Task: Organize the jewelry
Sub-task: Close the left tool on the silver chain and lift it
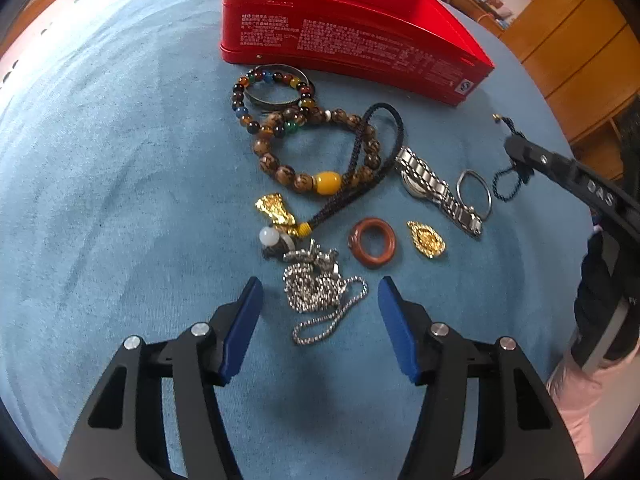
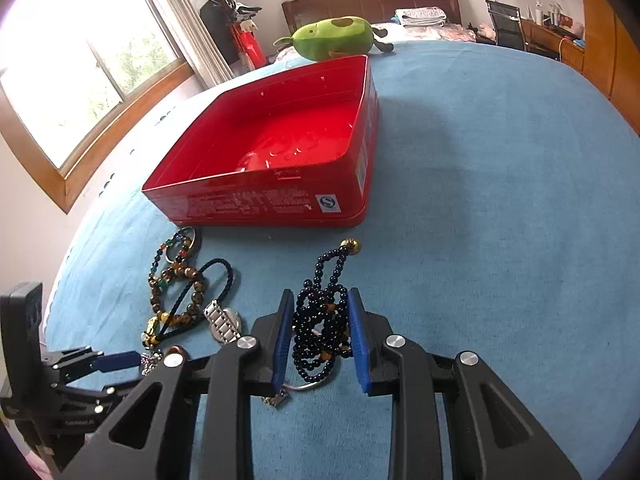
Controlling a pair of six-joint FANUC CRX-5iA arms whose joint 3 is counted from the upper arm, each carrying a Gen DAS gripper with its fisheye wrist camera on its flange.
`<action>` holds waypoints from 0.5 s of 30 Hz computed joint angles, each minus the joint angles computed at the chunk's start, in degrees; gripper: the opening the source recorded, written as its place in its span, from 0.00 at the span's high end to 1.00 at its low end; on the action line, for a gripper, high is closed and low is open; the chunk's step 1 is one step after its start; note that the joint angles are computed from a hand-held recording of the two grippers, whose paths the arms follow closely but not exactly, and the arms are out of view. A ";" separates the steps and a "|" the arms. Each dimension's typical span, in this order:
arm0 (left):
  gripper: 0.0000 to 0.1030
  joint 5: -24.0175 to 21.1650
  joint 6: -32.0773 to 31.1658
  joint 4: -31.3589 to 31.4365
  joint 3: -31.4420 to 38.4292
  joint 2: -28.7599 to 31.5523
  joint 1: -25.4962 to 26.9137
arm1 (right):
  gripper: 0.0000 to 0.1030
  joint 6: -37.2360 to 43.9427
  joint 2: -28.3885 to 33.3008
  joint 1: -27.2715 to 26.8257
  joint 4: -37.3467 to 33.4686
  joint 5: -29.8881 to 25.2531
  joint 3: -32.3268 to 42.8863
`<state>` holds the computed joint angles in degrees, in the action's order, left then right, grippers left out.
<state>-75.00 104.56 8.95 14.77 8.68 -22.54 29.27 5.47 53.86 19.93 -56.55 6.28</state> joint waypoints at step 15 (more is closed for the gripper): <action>0.87 0.21 1.59 -1.37 1.85 0.99 -0.07 | 0.74 -0.22 -0.96 -0.05 -0.39 1.32 -1.32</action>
